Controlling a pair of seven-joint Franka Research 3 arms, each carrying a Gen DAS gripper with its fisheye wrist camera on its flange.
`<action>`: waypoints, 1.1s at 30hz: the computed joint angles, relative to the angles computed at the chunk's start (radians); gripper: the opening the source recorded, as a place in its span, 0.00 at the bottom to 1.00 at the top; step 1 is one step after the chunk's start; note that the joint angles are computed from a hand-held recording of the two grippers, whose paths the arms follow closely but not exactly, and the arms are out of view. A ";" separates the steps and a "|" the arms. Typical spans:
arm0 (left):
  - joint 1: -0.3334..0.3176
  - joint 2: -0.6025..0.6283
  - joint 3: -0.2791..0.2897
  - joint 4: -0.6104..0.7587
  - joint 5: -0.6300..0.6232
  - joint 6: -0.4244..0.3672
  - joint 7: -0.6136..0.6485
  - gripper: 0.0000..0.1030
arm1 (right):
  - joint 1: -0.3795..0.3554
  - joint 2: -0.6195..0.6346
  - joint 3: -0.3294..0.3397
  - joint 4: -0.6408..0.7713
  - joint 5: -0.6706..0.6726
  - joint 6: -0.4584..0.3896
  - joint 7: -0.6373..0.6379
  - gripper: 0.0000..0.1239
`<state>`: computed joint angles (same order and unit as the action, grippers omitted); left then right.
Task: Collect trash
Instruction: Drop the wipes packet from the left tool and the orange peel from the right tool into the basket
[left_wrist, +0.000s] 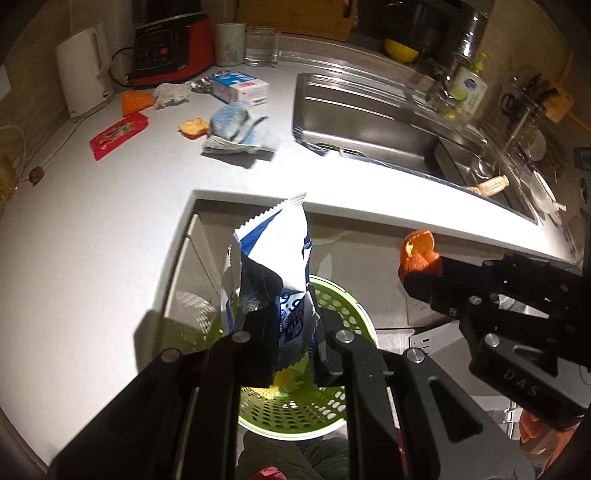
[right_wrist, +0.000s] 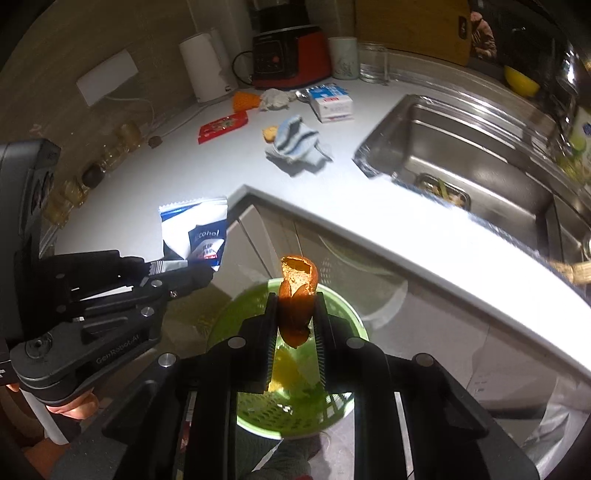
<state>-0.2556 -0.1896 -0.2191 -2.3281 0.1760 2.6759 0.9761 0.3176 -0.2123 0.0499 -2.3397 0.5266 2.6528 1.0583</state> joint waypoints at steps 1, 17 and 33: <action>-0.003 -0.003 -0.008 -0.002 0.006 -0.005 -0.012 0.12 | 0.000 -0.017 -0.007 -0.020 0.010 -0.002 -0.011 0.16; -0.057 0.178 -0.026 -0.001 -0.133 -0.059 -0.012 0.12 | -0.035 -0.120 -0.053 -0.154 0.060 -0.052 -0.067 0.16; -0.040 0.240 -0.049 0.020 -0.142 -0.069 -0.024 0.61 | -0.043 -0.098 -0.051 -0.153 0.060 -0.075 -0.078 0.16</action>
<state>-0.2959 0.0506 -0.2676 -2.3083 0.0343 2.6074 0.9520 0.2742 -0.3106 -0.0016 -2.4926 0.5862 2.5779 0.9805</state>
